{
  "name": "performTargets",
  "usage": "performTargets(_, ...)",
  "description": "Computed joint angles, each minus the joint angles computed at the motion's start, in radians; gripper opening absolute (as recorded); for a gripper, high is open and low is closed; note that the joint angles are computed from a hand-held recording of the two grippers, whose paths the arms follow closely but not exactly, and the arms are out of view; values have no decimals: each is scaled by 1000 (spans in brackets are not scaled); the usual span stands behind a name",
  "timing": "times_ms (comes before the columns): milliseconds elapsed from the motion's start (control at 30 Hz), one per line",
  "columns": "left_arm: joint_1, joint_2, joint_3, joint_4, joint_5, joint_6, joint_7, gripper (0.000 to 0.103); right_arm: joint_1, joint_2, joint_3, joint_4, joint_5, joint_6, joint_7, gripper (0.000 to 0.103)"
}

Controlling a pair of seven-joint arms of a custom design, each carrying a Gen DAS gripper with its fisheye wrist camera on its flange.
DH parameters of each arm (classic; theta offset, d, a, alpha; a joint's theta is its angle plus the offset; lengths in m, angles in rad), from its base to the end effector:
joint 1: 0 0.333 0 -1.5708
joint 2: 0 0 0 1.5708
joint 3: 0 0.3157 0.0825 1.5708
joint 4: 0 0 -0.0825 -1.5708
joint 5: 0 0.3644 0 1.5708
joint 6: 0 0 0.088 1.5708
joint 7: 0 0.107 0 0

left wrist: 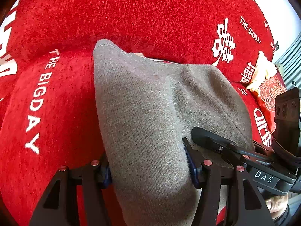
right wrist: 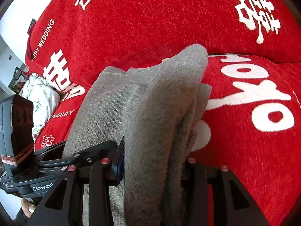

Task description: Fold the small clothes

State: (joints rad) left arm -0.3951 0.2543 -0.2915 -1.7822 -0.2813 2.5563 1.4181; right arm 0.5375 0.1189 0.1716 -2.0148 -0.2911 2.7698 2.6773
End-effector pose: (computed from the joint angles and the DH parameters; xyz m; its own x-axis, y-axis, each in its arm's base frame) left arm 0.5154 -0.3957 0.4842 -0.3628 -0.8490 0.3841 -0.8927 0.1985 -0.4045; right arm 0.4533 0.4004 0.4779 -0.0505 -0.9119 -0.4074 -0.8551 0.2502 -0.4540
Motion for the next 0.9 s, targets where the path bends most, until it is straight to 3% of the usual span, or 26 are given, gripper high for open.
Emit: performTargets(900,18,-305,-3,-349,-135,84,63,62,95,-32,40,23,-163,-83,180,44)
